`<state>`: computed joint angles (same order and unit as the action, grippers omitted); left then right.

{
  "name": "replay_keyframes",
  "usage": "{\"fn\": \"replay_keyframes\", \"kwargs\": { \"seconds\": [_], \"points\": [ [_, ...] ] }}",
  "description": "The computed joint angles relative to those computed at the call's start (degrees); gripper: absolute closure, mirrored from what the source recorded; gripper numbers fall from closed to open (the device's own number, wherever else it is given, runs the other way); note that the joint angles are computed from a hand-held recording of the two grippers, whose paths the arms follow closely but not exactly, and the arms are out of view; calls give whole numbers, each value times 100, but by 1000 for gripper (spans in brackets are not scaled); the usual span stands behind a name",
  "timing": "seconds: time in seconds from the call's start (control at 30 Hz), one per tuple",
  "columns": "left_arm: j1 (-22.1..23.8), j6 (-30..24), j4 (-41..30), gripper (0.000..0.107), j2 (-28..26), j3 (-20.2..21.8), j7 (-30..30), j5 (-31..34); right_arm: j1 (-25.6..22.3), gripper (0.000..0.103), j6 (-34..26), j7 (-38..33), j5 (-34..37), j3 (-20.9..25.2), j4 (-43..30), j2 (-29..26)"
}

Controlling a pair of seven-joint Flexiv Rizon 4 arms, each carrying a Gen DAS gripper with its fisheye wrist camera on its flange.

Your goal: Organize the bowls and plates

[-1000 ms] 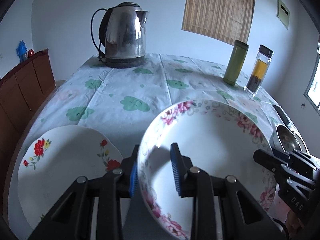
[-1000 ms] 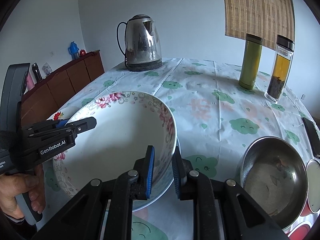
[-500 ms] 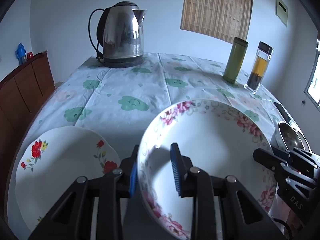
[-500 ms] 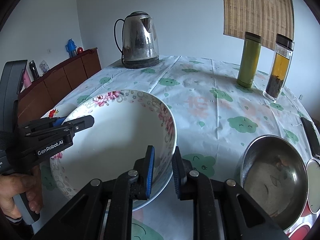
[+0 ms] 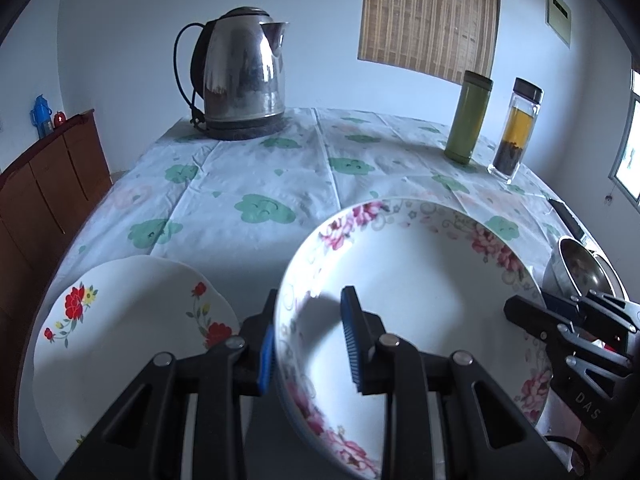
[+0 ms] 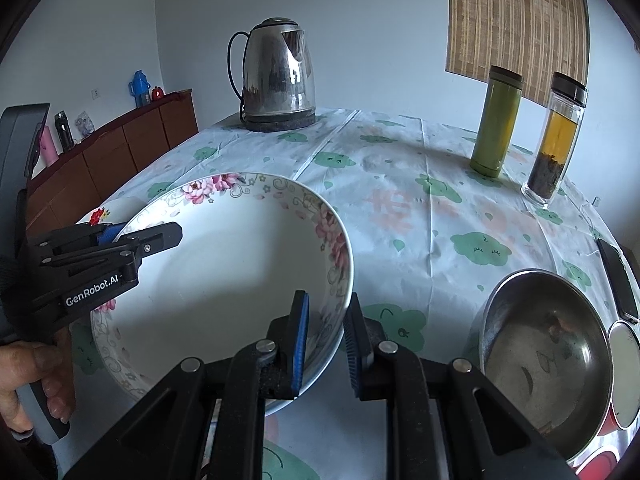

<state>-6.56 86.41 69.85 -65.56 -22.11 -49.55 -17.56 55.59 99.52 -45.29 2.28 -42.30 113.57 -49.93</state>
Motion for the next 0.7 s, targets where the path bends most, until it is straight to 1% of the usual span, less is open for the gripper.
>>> {"fn": "replay_keyframes", "kwargs": {
  "seconds": [0.23, 0.7],
  "points": [
    [-89, 110, -46, 80, -25, 128, -32, 79, -27, 84, -31, 11, -22, 30, -13, -7],
    [-145, 347, -77, 80, -83, 215, -58, 287, 19, 84, -64, 63, -46, -27, 3, -40]
  ]
}}
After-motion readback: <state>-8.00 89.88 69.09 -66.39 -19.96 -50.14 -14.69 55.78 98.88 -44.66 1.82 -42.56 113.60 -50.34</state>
